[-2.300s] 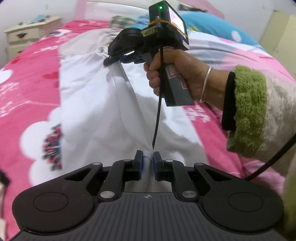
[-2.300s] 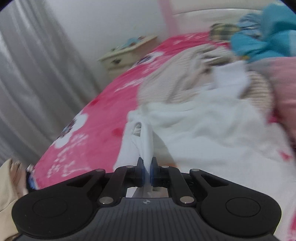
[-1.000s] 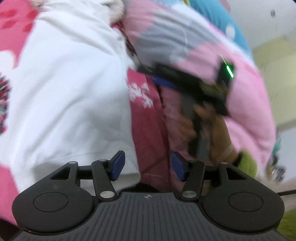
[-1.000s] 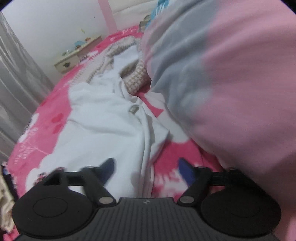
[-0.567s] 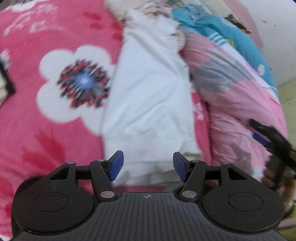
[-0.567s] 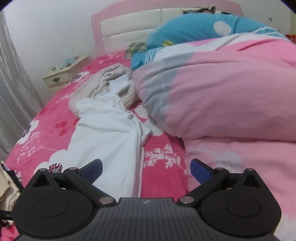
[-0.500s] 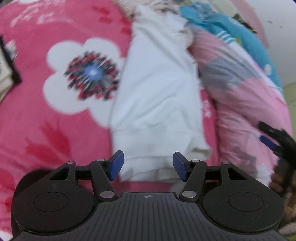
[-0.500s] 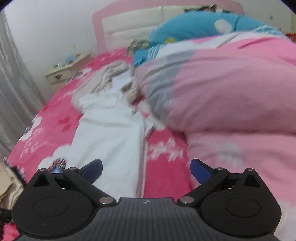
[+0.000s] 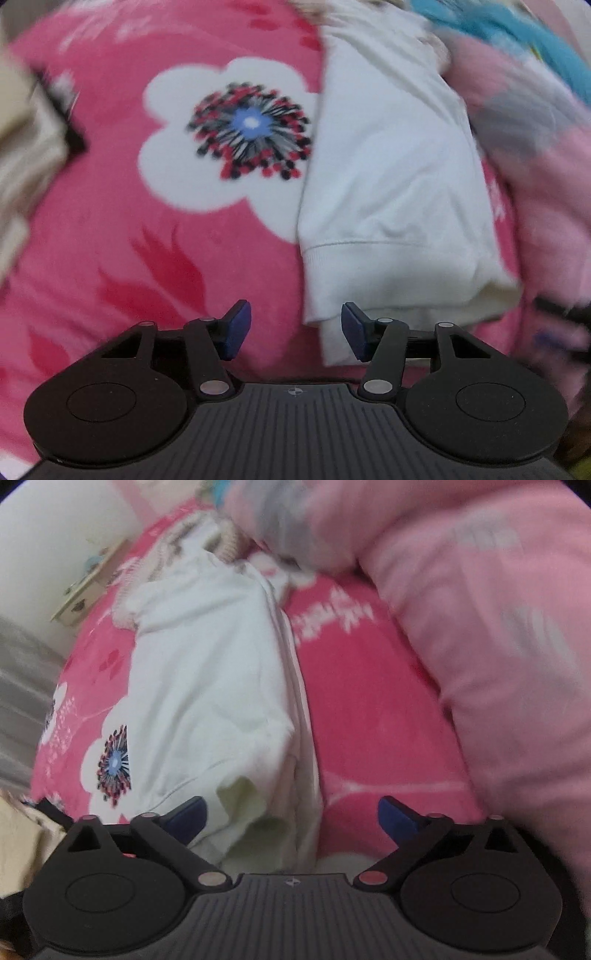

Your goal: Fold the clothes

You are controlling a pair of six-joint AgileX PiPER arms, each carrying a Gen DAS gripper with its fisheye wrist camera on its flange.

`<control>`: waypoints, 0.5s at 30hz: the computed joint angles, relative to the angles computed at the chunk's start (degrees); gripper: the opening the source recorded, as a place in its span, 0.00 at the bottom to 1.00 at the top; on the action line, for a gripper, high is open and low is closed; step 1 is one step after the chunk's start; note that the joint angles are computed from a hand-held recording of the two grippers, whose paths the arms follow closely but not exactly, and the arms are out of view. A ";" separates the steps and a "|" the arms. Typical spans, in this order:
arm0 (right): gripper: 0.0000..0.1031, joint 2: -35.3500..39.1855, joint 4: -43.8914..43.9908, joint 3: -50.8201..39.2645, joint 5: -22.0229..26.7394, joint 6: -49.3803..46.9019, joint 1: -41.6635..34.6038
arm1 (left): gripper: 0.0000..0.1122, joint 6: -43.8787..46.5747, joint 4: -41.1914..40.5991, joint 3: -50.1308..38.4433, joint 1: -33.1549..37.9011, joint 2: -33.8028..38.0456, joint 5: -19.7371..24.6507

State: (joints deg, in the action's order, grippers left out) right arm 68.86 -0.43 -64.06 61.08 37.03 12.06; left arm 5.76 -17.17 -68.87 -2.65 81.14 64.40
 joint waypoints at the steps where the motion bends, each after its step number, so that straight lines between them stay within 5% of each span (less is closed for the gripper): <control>1: 1.00 0.70 -1.47 -0.52 0.19 -2.50 1.27 | 0.47 1.30 2.66 0.15 -2.35 0.01 -0.97; 7: 0.98 3.13 -16.22 -2.80 2.32 -5.61 11.27 | 0.31 6.26 10.97 0.23 -11.53 3.08 -1.79; 12: 0.80 3.56 -15.16 -3.66 1.29 -8.26 10.34 | 0.15 3.44 19.04 -0.19 -16.45 5.55 -1.01; 15: 0.73 3.26 -12.17 -2.79 -0.80 -10.07 7.99 | 0.14 3.89 21.89 0.80 -18.53 5.25 -3.10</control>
